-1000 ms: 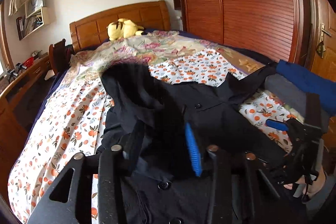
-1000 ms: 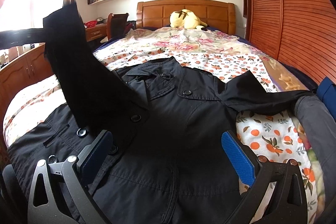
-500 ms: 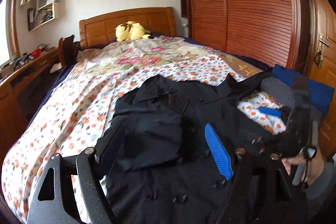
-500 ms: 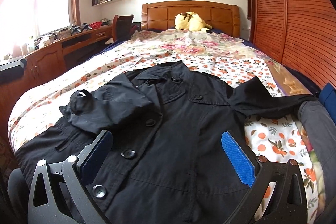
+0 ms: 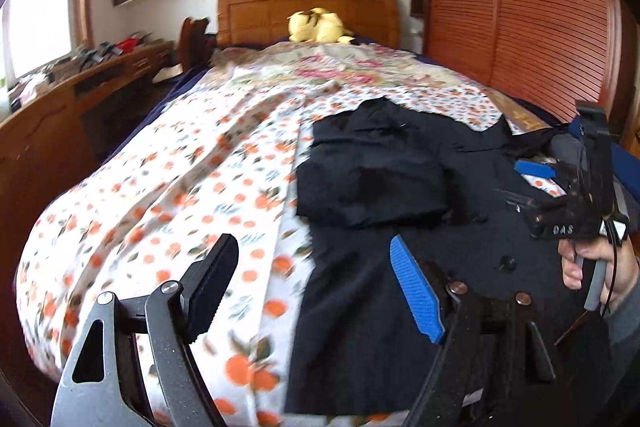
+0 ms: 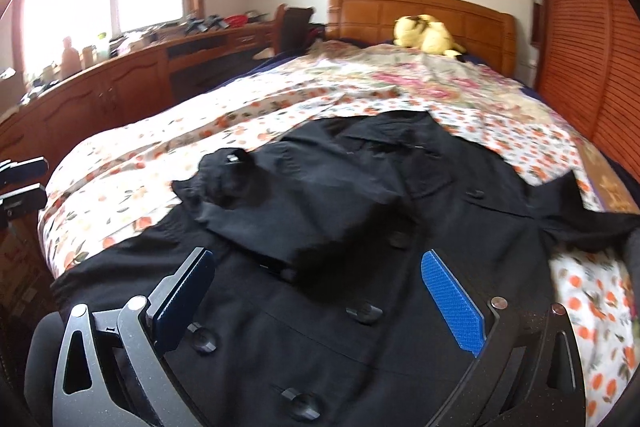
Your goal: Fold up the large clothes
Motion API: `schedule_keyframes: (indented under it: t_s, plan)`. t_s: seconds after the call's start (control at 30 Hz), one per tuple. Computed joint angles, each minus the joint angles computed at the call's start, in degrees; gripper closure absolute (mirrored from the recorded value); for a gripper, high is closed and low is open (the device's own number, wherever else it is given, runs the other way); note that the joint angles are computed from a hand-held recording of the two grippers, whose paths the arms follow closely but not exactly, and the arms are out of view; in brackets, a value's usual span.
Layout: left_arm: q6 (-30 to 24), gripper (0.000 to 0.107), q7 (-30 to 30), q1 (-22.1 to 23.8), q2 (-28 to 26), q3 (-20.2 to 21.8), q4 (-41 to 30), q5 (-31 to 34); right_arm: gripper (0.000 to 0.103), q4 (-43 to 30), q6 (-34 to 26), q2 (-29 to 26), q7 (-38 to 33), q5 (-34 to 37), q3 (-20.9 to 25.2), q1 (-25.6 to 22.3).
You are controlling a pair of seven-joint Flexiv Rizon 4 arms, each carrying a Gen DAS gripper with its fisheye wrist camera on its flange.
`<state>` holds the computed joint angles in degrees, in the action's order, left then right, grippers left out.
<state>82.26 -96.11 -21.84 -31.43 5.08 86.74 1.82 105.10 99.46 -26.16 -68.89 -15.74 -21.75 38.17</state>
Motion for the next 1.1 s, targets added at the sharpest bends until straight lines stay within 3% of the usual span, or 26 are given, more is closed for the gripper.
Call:
schedule_keyframes:
  t_s: [0.17, 0.27, 0.5, 0.67, 0.73, 0.83, 0.97, 1.1]
  plan:
    - [2.5, 0.028, -0.39, 1.62, 1.6, 0.52, 5.0, 0.09, 0.005, -9.21, -5.09, -5.14, -1.57, -4.0, 10.09, -6.68]
    - [3.97, 0.028, 0.7, 3.36, 2.7, -0.3, 7.83, -0.61, 0.014, -15.97, -10.27, -9.05, -4.7, -6.18, 19.4, -12.44]
    - [8.01, 0.028, 4.24, 7.98, 5.0, -3.29, 14.14, -4.42, 0.034, -34.79, -24.92, -19.6, -12.85, -5.1, 29.9, -15.73]
    - [9.91, 0.028, 6.39, 9.88, 6.48, -4.03, 17.23, -6.71, 0.044, -45.91, -33.84, -25.03, -16.15, -2.12, 29.84, -14.17]
    - [10.46, 0.028, 7.05, 10.27, 6.92, -4.2, 18.08, -7.44, 0.067, -50.07, -36.95, -27.26, -15.96, -1.91, 28.03, -12.99]
    - [10.8, 0.028, 7.75, 10.49, 7.73, -3.92, 19.22, -8.29, 0.088, -53.44, -38.72, -28.9, -17.23, -0.31, 27.92, -12.86]
    - [11.97, 0.028, 8.6, 10.75, 8.58, -4.2, 20.64, -9.05, 0.095, -49.46, -30.71, -26.87, -14.95, 0.44, 25.32, -12.29]
    - [12.29, 0.028, 9.37, 10.89, 8.54, -5.39, 20.99, -10.01, 0.098, -38.74, -18.9, -21.01, -11.31, -0.53, 22.36, -11.91]
